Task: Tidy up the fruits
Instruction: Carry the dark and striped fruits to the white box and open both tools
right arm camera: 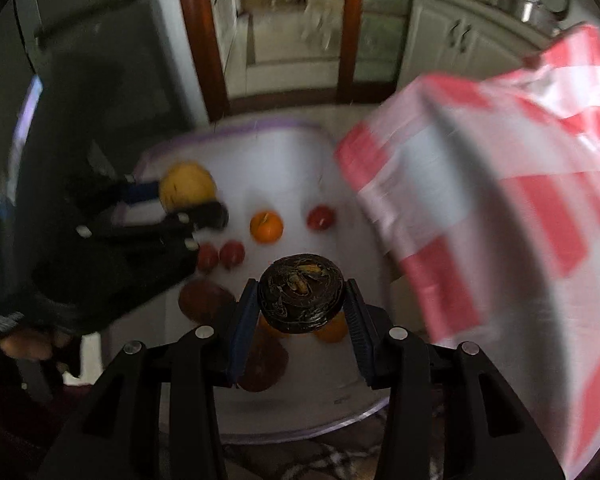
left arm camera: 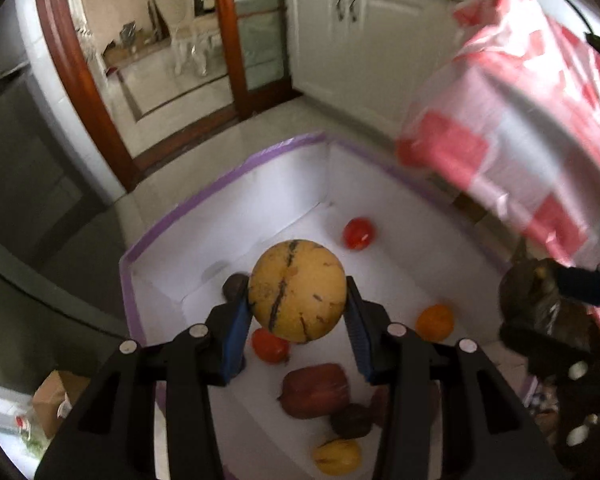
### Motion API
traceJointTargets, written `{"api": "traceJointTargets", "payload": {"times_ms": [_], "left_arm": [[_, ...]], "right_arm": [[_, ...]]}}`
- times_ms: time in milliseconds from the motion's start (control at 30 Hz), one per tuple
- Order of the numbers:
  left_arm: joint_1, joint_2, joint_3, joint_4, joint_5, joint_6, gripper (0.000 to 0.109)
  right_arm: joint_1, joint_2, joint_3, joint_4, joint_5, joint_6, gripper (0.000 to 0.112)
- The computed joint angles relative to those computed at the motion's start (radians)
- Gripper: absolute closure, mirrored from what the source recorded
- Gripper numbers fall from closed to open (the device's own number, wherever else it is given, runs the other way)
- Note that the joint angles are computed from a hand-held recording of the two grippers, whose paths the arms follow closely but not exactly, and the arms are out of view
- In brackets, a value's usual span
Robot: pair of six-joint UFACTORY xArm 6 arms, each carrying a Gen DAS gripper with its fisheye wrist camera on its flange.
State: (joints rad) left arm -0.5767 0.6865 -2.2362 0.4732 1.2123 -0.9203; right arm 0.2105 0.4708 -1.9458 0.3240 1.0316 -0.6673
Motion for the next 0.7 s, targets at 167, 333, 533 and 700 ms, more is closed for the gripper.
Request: {"api": "traceJointTargets", "payload": {"times_ms": [167, 333, 533, 700], "left_arm": [[0.015, 0.000, 0.025, -0.030, 0.007, -0.017, 0.064], [0.020, -0.032, 0.101, -0.041, -0.028, -0.034, 0.064], [0.016, -0.008, 0.067, -0.024, -0.025, -0.032, 0.060], [0.005, 0.003, 0.022, 0.030, 0.012, -0.035, 0.026]], "right_arm": [[0.024, 0.076, -0.052, -0.066, 0.043, 0.050, 0.070], [0.026, 0.096, -0.061, -0.079, 0.051, 0.067, 0.070], [0.023, 0.076, -0.031, -0.062, 0.031, 0.050, 0.060], [0.012, 0.059, -0.023, -0.036, 0.027, 0.055, 0.047]]}}
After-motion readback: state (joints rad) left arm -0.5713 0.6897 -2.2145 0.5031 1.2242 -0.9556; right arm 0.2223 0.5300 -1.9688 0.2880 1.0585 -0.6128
